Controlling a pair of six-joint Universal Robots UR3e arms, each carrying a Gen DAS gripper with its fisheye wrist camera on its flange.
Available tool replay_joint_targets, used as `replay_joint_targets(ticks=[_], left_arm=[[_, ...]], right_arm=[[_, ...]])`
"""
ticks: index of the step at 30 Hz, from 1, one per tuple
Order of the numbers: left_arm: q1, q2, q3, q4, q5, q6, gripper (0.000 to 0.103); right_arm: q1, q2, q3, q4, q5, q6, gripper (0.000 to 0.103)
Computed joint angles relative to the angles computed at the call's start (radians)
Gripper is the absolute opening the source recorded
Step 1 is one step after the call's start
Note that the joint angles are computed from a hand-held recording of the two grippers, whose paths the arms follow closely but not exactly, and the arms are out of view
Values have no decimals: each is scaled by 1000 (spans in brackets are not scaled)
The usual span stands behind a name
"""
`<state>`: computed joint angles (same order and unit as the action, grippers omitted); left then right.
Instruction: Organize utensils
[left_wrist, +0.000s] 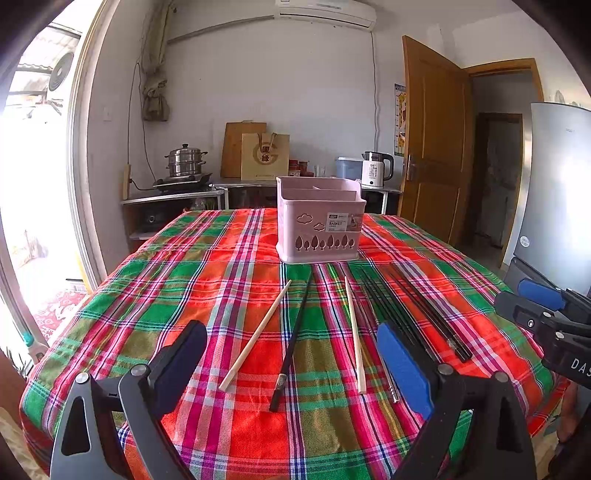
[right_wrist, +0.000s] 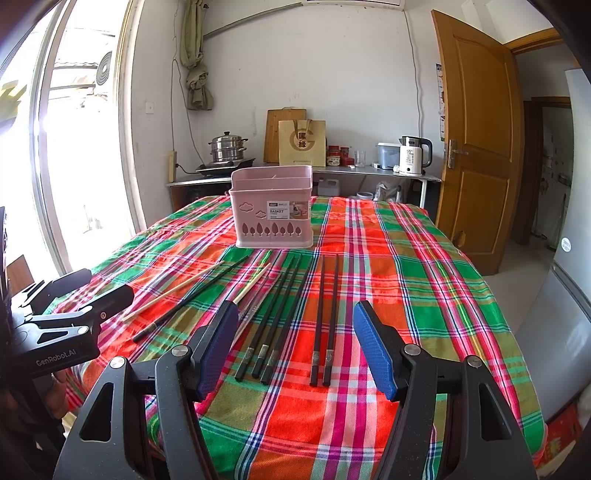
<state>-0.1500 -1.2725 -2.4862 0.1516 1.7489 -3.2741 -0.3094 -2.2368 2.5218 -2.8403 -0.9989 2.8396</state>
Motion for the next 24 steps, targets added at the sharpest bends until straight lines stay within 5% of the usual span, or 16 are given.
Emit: replay_joint_targets(ticks=[24], left_arm=[[19, 20, 5, -33, -30, 16, 94]], right_arm=[[30, 45, -11, -36, -26, 16, 65]])
